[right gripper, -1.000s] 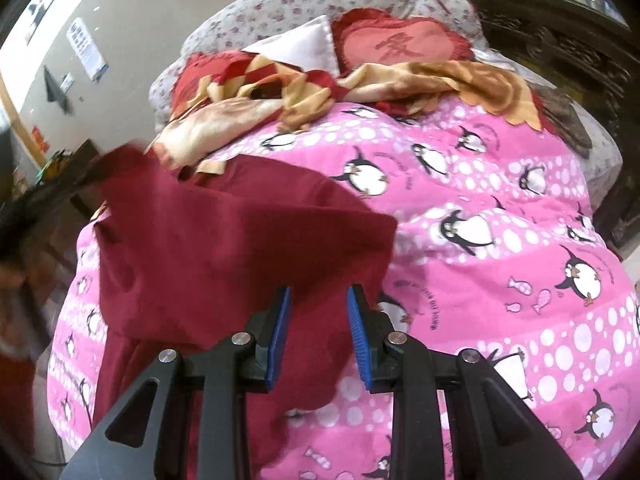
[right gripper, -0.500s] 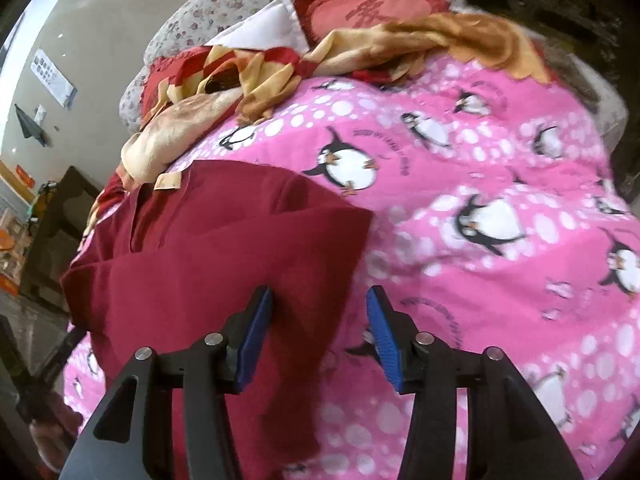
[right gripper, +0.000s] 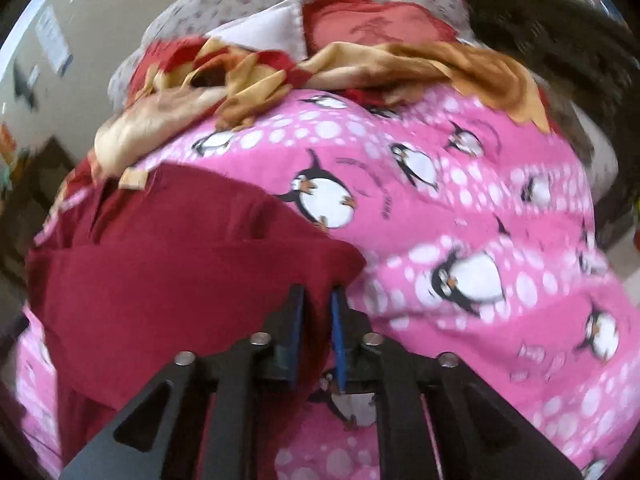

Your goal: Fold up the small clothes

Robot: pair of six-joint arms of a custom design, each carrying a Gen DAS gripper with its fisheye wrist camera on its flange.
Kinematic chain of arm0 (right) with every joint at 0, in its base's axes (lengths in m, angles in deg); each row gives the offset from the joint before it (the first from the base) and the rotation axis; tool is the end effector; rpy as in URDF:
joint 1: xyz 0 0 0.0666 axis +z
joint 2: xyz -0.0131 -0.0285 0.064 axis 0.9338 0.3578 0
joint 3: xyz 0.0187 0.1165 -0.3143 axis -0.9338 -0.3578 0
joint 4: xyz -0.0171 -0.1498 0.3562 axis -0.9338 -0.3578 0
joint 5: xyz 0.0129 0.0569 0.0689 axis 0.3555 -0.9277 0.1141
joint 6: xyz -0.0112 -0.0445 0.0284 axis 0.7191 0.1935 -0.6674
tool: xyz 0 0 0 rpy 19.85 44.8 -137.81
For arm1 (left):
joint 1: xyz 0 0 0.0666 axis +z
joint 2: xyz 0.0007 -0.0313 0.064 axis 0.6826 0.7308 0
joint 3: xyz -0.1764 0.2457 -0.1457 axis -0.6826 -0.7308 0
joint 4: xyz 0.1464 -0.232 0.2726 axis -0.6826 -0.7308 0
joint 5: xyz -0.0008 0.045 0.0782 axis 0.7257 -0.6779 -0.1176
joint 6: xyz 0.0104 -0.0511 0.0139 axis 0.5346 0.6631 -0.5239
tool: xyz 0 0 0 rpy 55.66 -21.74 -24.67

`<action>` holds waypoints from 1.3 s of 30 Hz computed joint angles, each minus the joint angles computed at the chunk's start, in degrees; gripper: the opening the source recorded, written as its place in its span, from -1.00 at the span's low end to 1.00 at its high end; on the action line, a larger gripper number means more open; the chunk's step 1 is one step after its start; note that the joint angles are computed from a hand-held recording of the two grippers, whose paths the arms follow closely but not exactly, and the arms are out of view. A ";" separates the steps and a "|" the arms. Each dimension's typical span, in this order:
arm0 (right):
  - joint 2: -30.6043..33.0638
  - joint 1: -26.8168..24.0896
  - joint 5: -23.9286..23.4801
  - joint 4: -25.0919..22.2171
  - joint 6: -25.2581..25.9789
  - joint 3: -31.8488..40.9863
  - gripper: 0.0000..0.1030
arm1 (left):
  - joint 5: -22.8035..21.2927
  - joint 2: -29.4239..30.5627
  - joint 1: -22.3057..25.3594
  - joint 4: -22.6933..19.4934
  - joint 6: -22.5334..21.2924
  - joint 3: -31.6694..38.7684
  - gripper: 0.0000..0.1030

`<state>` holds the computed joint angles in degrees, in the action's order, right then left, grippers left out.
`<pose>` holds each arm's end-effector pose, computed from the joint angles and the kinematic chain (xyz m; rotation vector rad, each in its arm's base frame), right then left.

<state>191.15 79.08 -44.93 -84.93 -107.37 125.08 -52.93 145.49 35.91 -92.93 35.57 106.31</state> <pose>0.6170 0.1070 0.3522 0.4028 2.4990 0.2008 0.6281 -0.0824 0.3798 0.1533 2.4223 -0.1818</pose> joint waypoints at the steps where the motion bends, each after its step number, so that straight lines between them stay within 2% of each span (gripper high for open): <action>1: -1.66 -0.31 -0.45 1.24 -1.66 -1.91 -0.33 | -0.30 -0.43 0.00 0.65 -0.03 -0.39 -0.38; 3: -5.28 -0.60 -1.61 3.06 -4.24 -5.93 -0.18 | -1.17 -1.39 -0.08 2.67 0.07 -1.36 -0.11; 5: -7.71 -0.71 -4.61 3.86 -4.71 -8.68 -0.06 | -1.45 -1.19 -0.29 3.39 -0.03 -0.93 -0.04; 8: -8.46 -0.22 -8.92 3.61 -5.73 -10.05 0.03 | -1.48 1.48 -1.05 1.62 -0.13 2.58 -0.03; 10: -8.25 0.46 -12.31 4.16 -7.10 -11.03 0.03 | -1.96 3.60 -1.62 0.29 -0.58 4.93 -0.03; 11: -7.95 0.68 -13.16 4.17 -7.06 -11.24 -0.04 | -3.04 5.19 -2.00 -1.25 -0.68 6.81 -0.03; 12: -7.95 1.05 -12.78 3.99 -6.68 -11.45 -0.31 | -3.25 5.95 -2.12 -1.85 -0.76 7.40 -0.03; 15: -9.54 2.26 -8.02 4.83 -1.65 -12.31 -0.55 | -5.06 8.55 -2.40 -4.13 -1.17 9.45 -0.03; 16: -9.78 2.59 -5.41 4.17 0.24 -11.82 -0.57 | -5.21 9.20 -2.37 -4.78 -1.11 9.84 -0.03; 19: -7.45 2.90 0.11 0.46 3.27 -9.12 -0.58 | -4.50 10.56 -2.27 -6.09 -0.43 10.03 -0.01; 23: -6.49 2.08 -0.91 0.57 1.13 -10.42 -0.57 | -5.01 9.22 -2.45 -5.22 -0.74 8.00 0.00; 25: -8.03 1.98 -0.59 1.80 -0.91 -11.71 -0.52 | -4.29 8.18 -2.11 -5.38 -0.76 7.33 0.00; 27: -9.71 1.89 0.05 2.38 -3.25 -12.49 -0.38 | -3.97 7.17 -1.71 -4.77 -0.36 6.72 0.00; 30: -11.25 2.20 1.02 2.98 -4.08 -12.34 -0.35 | -3.93 6.66 -1.33 -3.66 1.23 6.98 0.01; 35: -8.29 4.12 -1.41 2.70 0.43 -6.98 -0.35 | -4.69 11.46 -1.63 -6.64 2.40 14.51 0.02; 39: -2.52 5.47 1.13 0.67 4.07 0.05 -0.35 | -5.66 18.62 -1.58 -11.61 3.76 25.53 0.07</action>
